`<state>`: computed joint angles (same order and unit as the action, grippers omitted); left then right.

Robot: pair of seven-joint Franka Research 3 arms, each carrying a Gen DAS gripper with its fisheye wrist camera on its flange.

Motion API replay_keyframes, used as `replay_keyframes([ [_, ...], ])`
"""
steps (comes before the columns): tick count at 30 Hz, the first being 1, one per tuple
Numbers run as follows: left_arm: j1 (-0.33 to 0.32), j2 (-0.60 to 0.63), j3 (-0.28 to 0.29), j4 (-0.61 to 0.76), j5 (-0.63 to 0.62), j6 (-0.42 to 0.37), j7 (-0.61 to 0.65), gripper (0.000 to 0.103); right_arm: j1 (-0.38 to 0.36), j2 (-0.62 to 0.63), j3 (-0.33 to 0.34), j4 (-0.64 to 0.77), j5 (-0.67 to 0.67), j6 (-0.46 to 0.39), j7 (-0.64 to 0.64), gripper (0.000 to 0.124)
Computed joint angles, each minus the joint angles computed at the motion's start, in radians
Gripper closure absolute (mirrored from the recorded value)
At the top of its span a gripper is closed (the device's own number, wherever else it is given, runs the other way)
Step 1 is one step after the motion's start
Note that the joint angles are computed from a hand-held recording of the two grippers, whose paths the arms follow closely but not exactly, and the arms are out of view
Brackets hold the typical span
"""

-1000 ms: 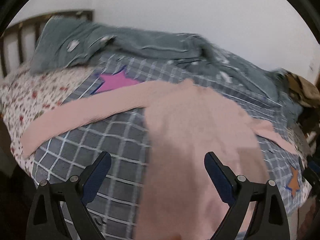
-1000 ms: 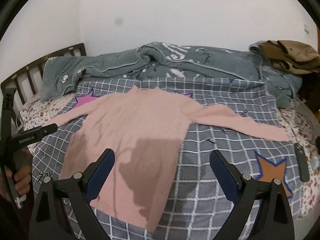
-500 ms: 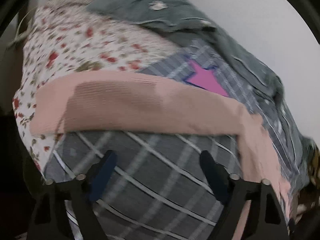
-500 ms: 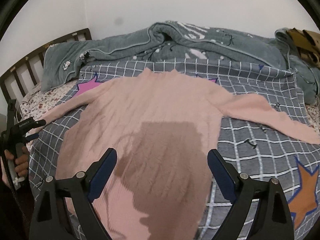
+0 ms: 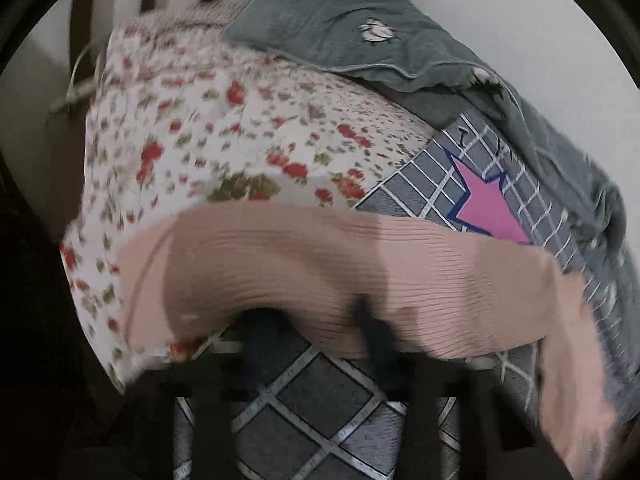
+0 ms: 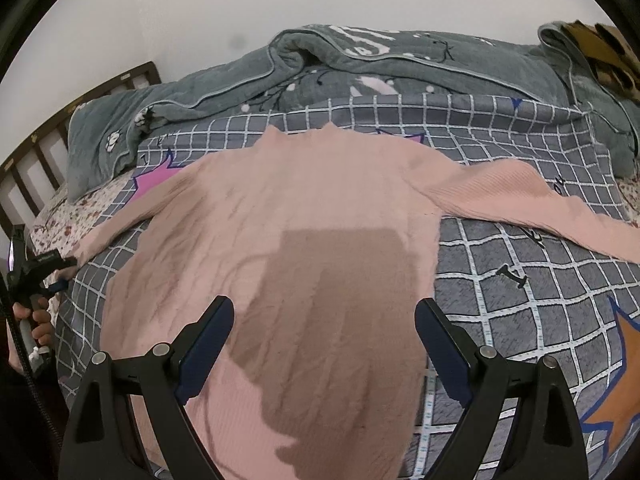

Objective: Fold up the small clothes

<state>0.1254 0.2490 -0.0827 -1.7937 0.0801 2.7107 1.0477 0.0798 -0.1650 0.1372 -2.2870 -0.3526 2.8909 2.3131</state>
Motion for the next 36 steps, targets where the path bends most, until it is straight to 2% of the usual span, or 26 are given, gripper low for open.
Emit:
replay_keyframes([
  [1,-0.004,0.002,-0.001,0.012,0.015,-0.008,0.014,0.091,0.000,-0.004,-0.004,-0.006,0.004,0.006,-0.003,0.033],
  [5,-0.064,-0.017,0.043,0.042,0.193,-0.008,-0.077,0.093,-0.014,-0.021,-0.012,-0.033,0.022,0.033,-0.023,0.033],
  [9,-0.075,-0.021,0.002,0.113,0.194,-0.003,-0.026,0.093,-0.042,-0.039,-0.011,-0.057,0.037,0.069,-0.051,0.033],
  [12,-0.117,0.012,-0.019,0.217,0.220,-0.025,0.010,0.093,-0.035,-0.055,-0.036,-0.080,0.106,0.093,-0.118,0.033],
  [15,-0.166,0.065,-0.049,0.331,0.228,-0.040,0.061,0.093,-0.062,-0.079,-0.029,-0.111,0.152,0.122,-0.147,0.033],
  [21,-0.308,0.260,-0.115,0.646,0.216,-0.134,0.227,0.093,-0.162,-0.142,0.013,-0.170,0.166,0.127,-0.176,0.033],
  [26,-0.441,0.433,-0.148,0.868,0.173,-0.258,0.387,0.093,-0.193,-0.172,-0.003,-0.219,0.225,0.134,-0.226,0.033],
  [30,-0.534,0.495,-0.127,0.894,0.181,-0.329,0.460,0.092,-0.215,-0.166,-0.004,-0.232,0.256,0.125,-0.255,0.033],
  [33,-0.569,0.528,-0.116,0.916,0.176,-0.404,0.488,0.083,-0.199,-0.158,-0.025,-0.236,0.293,0.119,-0.286,0.033],
  [35,-0.584,0.520,-0.100,0.890,0.184,-0.414,0.473,0.063,-0.199,-0.153,-0.025,-0.238,0.302,0.122,-0.301,0.033],
  [36,-0.572,0.491,-0.107,0.839,0.175,-0.386,0.468,0.056,-0.202,-0.147,-0.022,-0.233,0.303,0.121,-0.306,0.033],
])
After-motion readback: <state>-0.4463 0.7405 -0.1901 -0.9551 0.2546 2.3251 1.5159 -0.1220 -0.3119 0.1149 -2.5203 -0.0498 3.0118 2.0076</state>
